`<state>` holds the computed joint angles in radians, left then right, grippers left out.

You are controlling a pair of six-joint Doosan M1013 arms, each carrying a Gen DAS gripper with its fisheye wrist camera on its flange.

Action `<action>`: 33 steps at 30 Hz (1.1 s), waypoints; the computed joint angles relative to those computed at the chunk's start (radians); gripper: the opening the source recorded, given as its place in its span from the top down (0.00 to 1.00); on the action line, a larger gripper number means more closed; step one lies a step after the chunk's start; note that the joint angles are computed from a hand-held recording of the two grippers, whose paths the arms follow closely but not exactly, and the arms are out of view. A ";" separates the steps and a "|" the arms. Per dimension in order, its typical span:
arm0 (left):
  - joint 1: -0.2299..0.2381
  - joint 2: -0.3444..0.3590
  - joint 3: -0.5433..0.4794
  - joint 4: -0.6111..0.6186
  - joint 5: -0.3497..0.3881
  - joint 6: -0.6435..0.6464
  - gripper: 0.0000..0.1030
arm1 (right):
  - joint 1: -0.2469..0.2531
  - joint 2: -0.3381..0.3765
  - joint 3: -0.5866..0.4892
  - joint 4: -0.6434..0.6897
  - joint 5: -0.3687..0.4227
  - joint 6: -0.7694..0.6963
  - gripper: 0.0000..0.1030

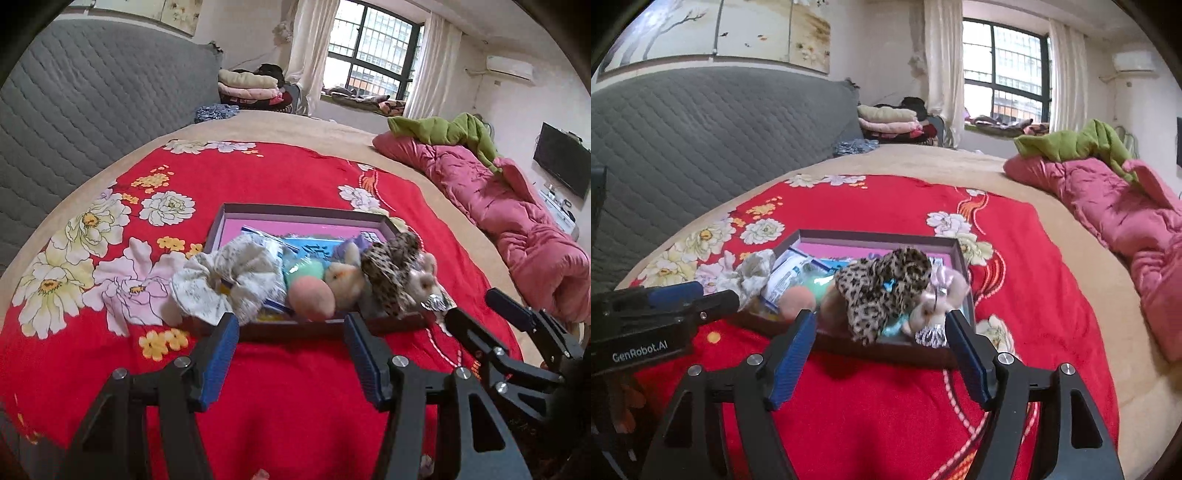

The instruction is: Organize soft objects

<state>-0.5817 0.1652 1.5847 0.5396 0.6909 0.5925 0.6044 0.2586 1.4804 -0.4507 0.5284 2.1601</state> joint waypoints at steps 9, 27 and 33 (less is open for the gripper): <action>-0.038 -0.019 0.010 -0.008 0.064 -0.010 0.43 | 0.035 -0.027 0.033 -0.130 0.069 0.145 0.28; -0.074 -0.042 0.029 -0.025 0.148 -0.020 0.43 | 0.056 -0.072 0.081 -0.101 0.092 0.141 0.27; -0.081 -0.043 0.028 -0.023 0.169 -0.019 0.43 | 0.060 -0.084 0.092 -0.124 0.089 0.163 0.27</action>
